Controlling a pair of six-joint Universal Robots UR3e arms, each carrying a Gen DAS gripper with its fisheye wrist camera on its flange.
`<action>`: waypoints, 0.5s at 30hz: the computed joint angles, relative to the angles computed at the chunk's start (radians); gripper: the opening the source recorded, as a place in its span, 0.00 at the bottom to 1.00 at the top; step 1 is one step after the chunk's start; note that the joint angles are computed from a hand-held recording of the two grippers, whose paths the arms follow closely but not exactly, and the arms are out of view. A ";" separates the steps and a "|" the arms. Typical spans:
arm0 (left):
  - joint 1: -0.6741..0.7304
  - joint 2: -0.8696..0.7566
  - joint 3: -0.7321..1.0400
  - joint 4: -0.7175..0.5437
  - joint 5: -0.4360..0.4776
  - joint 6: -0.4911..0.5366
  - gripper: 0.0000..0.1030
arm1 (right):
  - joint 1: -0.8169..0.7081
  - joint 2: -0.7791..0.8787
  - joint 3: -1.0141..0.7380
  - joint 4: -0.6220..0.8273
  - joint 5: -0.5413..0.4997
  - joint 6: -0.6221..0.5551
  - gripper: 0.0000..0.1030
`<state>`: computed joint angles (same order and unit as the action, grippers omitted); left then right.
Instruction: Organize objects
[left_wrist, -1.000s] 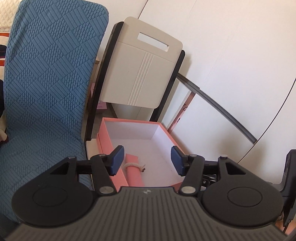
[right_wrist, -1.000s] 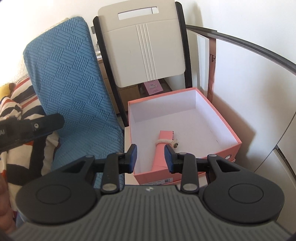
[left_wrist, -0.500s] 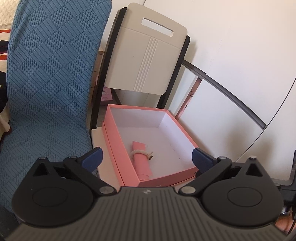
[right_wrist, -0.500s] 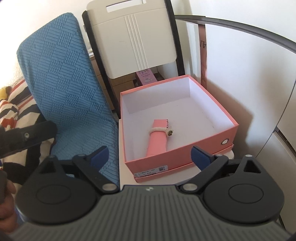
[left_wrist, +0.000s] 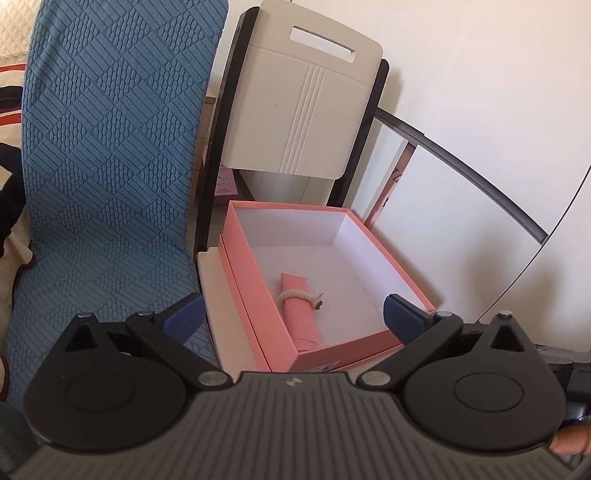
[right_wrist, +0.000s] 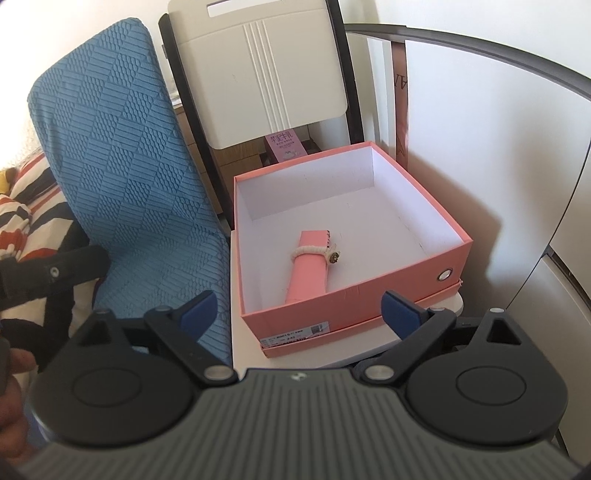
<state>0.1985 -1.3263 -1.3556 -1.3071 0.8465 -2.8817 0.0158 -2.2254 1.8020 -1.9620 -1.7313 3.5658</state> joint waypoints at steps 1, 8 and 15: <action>0.000 -0.001 0.001 0.000 0.001 -0.002 1.00 | 0.004 0.002 -0.001 0.001 -0.003 0.002 0.94; -0.013 -0.008 0.009 0.003 0.026 0.001 1.00 | 0.025 0.017 -0.007 0.006 -0.024 0.014 0.94; -0.001 -0.006 0.008 -0.013 0.001 0.015 1.00 | 0.039 0.029 -0.010 0.010 -0.035 0.026 0.94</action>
